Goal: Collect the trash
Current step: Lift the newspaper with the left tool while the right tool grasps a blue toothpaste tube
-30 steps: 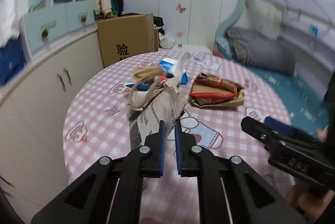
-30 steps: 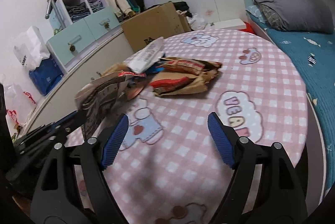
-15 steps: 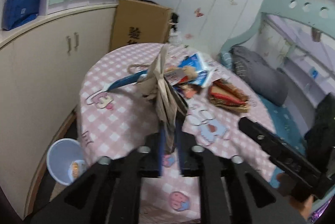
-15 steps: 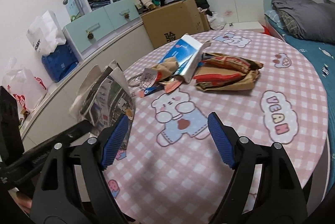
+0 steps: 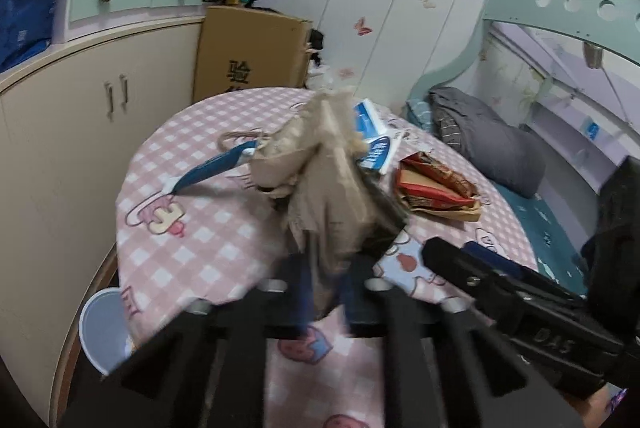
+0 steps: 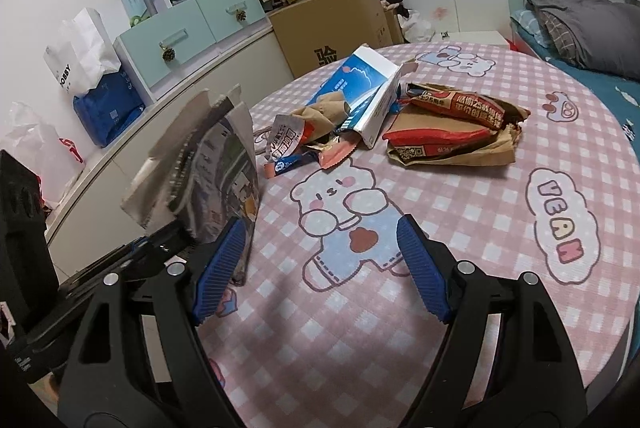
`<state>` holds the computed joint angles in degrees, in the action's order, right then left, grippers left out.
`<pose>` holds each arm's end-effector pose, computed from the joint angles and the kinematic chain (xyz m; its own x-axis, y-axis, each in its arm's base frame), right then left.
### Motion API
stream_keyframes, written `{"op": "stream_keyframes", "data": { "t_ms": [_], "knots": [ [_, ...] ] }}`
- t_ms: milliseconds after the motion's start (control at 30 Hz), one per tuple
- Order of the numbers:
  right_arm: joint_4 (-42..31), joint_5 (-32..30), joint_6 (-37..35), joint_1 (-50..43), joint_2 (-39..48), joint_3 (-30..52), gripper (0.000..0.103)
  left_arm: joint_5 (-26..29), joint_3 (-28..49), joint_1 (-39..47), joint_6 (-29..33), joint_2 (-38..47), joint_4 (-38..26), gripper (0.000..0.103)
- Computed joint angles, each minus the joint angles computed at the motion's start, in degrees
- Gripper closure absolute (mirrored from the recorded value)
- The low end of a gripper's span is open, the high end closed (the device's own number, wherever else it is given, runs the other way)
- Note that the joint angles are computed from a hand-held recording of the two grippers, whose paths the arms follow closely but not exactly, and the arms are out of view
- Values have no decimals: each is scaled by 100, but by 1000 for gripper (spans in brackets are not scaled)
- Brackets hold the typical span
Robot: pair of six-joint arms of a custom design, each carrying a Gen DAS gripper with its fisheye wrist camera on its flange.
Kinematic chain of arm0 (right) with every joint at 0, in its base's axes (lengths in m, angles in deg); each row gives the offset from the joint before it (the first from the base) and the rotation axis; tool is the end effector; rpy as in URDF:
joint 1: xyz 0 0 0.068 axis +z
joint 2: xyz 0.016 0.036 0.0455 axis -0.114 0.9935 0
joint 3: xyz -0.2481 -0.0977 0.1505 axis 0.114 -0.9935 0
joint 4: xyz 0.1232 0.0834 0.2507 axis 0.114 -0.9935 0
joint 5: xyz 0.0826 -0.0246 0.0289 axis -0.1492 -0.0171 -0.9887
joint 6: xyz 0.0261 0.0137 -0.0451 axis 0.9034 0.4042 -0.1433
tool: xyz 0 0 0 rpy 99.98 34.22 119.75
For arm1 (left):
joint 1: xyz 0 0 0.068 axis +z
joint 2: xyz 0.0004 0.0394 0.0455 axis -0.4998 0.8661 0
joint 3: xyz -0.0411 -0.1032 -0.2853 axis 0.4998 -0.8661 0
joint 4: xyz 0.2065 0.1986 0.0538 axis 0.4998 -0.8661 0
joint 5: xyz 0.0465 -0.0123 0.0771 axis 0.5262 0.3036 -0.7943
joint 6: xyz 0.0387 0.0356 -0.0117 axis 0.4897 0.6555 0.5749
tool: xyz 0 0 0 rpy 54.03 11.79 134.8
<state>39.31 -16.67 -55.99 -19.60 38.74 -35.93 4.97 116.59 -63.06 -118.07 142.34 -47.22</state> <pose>0.2620 -0.0402 0.2593 -0.6640 0.1064 -0.7401 -0.2427 0.9056 0.3479 0.2367 -0.1440 0.2572 -0.6033 -0.1627 -0.7807 0.0876 0.9595 -0.2677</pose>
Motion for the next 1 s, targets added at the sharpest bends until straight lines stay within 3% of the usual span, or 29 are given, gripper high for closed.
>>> {"op": "stream_keyframes", "data": {
  "t_ms": [167, 433, 533, 633, 833, 1000],
  "knots": [
    [74, 16, 35, 23, 7, -2, 26, 88, -74, 58, 23, -92, 178, 101],
    [-14, 49, 25, 112, -177, 88, 26, -401, -453, -99, -221, -1007, 364, 101],
    [-147, 240, -46, 432, -97, 234, 26, -994, -595, -98, -439, -1428, 89, 101],
    [-204, 468, -86, 873, 95, 393, 26, -1251, -669, 78, -543, -1727, -210, 101],
    [-148, 991, -32, 1800, 820, 870, 26, -943, -891, 908, -424, -1989, -374, 101],
    [-232, 1691, -590, 2635, 1582, 1502, 26, -293, -1119, 1998, -241, -2190, -333, 101]
  ]
}}
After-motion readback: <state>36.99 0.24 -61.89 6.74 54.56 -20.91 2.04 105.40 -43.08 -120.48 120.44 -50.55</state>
